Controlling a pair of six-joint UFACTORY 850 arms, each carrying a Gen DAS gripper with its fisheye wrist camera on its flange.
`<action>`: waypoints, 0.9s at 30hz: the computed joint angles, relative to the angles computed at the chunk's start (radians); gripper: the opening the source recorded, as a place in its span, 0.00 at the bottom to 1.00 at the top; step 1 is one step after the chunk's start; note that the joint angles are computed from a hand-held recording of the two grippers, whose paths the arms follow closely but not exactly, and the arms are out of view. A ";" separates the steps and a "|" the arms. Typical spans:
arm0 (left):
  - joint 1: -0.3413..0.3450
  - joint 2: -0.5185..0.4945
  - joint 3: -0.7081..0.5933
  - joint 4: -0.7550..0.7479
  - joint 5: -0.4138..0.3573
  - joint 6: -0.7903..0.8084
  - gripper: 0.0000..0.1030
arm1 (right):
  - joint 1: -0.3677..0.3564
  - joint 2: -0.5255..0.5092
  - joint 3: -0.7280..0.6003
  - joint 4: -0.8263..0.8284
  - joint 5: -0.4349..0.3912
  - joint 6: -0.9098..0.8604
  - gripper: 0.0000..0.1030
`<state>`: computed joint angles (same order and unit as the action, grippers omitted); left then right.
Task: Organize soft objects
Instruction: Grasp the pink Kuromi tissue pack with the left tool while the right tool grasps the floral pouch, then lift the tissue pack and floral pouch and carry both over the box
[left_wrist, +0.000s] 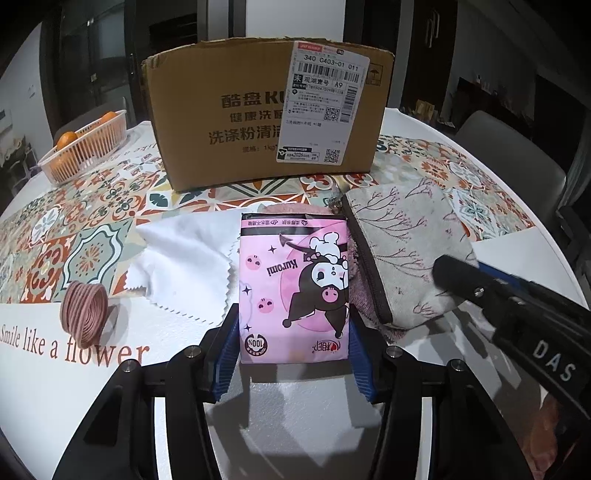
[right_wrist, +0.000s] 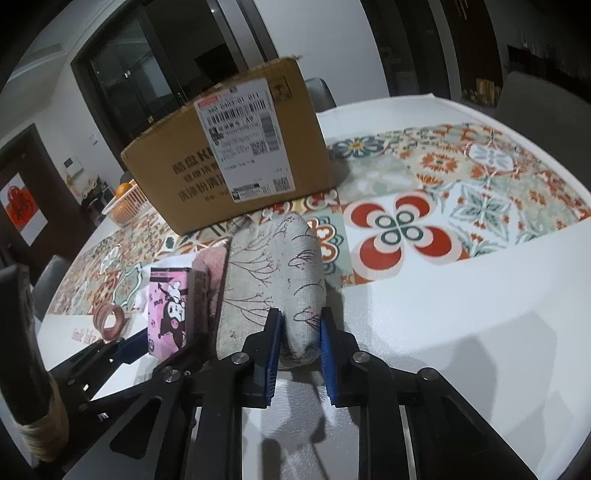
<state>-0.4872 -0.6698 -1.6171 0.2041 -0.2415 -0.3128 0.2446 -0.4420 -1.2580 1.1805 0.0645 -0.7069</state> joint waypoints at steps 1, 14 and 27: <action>0.000 0.006 0.007 0.007 0.004 -0.010 0.50 | 0.006 0.008 0.004 0.022 0.017 -0.030 0.20; 0.000 0.099 0.092 0.233 0.086 -0.235 0.50 | 0.044 0.084 0.053 -0.052 0.122 0.011 0.15; -0.002 0.173 0.147 0.490 0.135 -0.487 0.50 | 0.079 0.151 0.095 -0.082 0.231 0.016 0.14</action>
<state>-0.4891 -0.4968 -1.4698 0.6938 -0.1068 -0.8002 0.3233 -0.2911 -1.1632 1.0990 0.2952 -0.6911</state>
